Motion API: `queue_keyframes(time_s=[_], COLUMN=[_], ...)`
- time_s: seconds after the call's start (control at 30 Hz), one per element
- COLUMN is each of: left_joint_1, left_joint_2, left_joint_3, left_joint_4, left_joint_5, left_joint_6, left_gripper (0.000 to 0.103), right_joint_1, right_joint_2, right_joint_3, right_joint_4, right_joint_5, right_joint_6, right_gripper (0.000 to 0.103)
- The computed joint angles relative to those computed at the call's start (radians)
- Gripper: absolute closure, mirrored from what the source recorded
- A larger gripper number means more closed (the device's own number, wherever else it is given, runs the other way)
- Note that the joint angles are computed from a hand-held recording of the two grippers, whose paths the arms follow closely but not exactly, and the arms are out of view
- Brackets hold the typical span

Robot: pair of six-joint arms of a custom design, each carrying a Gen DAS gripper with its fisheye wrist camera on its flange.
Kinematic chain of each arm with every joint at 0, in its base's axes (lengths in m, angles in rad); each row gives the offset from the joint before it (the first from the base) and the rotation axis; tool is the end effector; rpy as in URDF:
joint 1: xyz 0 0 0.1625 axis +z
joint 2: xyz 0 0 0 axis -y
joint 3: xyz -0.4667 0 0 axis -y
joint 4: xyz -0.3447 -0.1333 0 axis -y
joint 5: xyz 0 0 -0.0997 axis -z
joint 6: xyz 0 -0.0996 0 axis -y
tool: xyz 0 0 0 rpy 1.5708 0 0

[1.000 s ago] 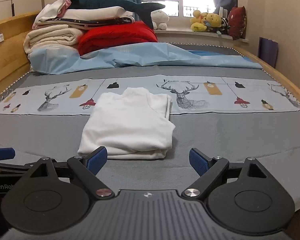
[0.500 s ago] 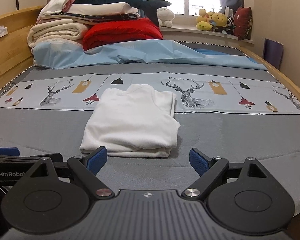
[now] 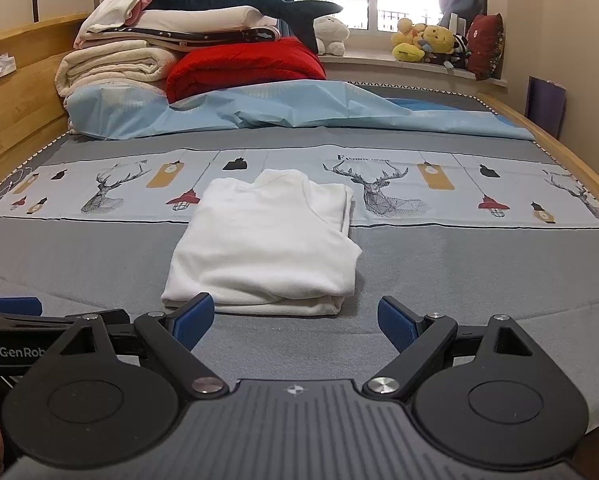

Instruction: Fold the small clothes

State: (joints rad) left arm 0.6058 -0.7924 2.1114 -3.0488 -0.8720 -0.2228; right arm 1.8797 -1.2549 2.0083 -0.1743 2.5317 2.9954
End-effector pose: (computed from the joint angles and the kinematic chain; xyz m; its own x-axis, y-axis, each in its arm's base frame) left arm -0.3184 -0.4607 0.1015 -0.6862 0.4330 -0.5845 0.6768 0.6746 -0.2948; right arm 0.1677 -0.3554 0.2556 -0.7220 0.3984 0.5657 -0.2745 0.5856 -0.7627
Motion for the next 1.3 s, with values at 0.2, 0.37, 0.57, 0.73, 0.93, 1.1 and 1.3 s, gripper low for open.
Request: queue_keyframes(time_s=[0.2,0.37,0.57,0.73,0.93,1.1,1.3], left_joint_1=[0.0,0.0,-0.001,0.002,0.001,0.001,0.001], left_joint_2=[0.0,0.001,0.003,0.003,0.003,0.003,0.003], left_joint_3=[0.0,-0.001,0.001,0.002,0.002,0.002,0.002], left_joint_4=[0.0,0.0,-0.009,-0.015,-0.014,-0.014,-0.015], left_joint_5=[0.001,0.001,0.004,0.003,0.004,0.004,0.004], left_joint_6=[0.002,0.003,0.009,0.018,0.016,0.017,0.017], left_gripper=[0.0,0.0,0.0,0.0,0.0,0.0,0.0], right_joint_1=[0.0,0.001,0.002,0.001,0.001,0.001,0.002], right_joint_2=[0.0,0.002,0.002,0.002,0.001,0.002,0.003], right_joint_3=[0.003,0.002,0.002,0.002,0.002,0.001,0.0], right_joint_4=[-0.008,-0.008,-0.007,-0.007,-0.006,-0.006,-0.006], right_joint_5=[-0.01,-0.008,-0.008,-0.009,-0.009,-0.008,-0.007], right_joint_6=[-0.014,-0.012,-0.011,-0.011,-0.012,-0.012,-0.011], right_gripper=[0.014,0.014,0.014,0.014,0.014,0.014,0.014])
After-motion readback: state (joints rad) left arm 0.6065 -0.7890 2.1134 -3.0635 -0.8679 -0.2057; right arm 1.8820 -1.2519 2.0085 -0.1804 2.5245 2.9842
